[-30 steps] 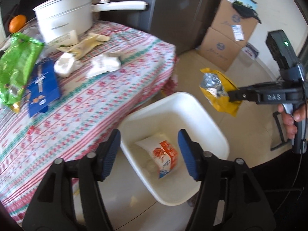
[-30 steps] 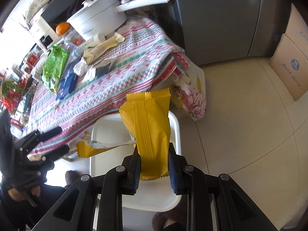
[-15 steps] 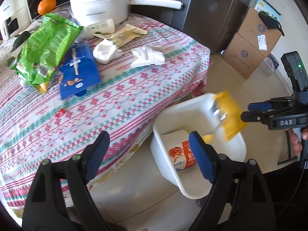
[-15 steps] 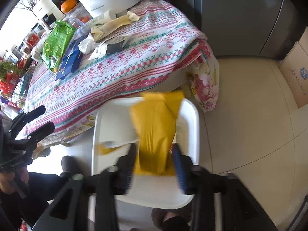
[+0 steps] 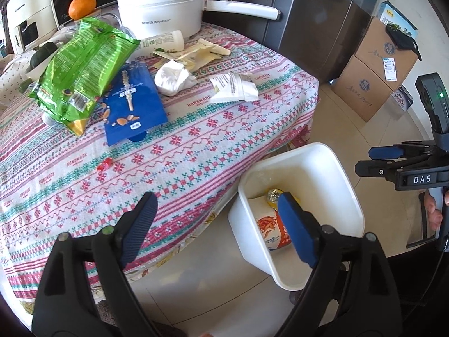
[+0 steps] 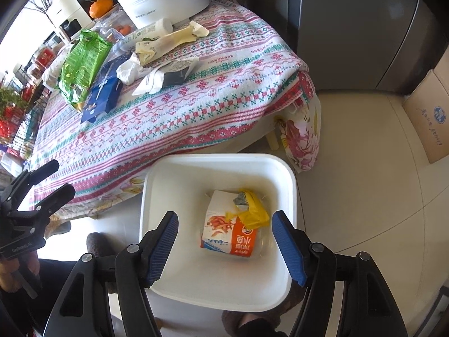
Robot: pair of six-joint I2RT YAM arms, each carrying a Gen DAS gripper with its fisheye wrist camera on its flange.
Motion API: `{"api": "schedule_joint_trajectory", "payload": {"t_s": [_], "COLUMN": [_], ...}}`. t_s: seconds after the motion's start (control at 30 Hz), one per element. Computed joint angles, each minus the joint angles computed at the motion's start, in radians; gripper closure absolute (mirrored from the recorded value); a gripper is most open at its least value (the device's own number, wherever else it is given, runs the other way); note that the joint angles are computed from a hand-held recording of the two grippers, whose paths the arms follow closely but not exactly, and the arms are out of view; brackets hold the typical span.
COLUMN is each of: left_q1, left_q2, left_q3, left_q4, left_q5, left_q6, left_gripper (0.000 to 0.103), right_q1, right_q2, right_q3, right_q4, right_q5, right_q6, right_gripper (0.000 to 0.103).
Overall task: Collect trash
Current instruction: 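Move the left tool back to the table toward the blue biscuit package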
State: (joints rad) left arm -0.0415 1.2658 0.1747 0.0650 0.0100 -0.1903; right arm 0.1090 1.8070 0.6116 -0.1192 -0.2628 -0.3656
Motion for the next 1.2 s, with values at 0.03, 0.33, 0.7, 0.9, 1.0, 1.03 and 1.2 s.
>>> {"api": "schedule_joint_trajectory", "payload": {"t_s": [0.03,0.33,0.7,0.9,1.0,1.03,1.2], "left_q1": [0.012,0.222,0.64,0.665,0.594,0.565,0.372], "left_q2": [-0.013,-0.062,0.181,0.38,0.446,0.47,0.613], "left_q3": [0.0,0.033,0.185,0.295,0.34,0.359,0.463], "left_q4": [-0.007,-0.047,0.01,0.006,0.033,0.038,0.065], "left_q5": [0.003,0.04,0.227,0.312,0.279,0.26,0.072], "left_q6": [0.01,0.118,0.286,0.225,0.147,0.121,0.026], "left_gripper": [0.015,0.015,0.015,0.015,0.015,0.015,0.008], "right_q1": [0.005,0.086,0.183,0.25,0.278,0.285,0.299], "right_q2": [-0.006,-0.061,-0.052,-0.008,0.025,0.038,0.088], "right_q3": [-0.001,-0.002,0.057,0.119,0.157,0.172,0.235], "right_q4": [0.001,0.021,0.033,0.039,0.044,0.042,0.028], "right_q5": [0.0,0.019,0.041,0.061,0.077,0.08,0.086], "right_q6": [0.005,0.089,0.221,0.307,0.343,0.353,0.382], "right_gripper": [0.032,0.032,0.031,0.031,0.031,0.031,0.031]}}
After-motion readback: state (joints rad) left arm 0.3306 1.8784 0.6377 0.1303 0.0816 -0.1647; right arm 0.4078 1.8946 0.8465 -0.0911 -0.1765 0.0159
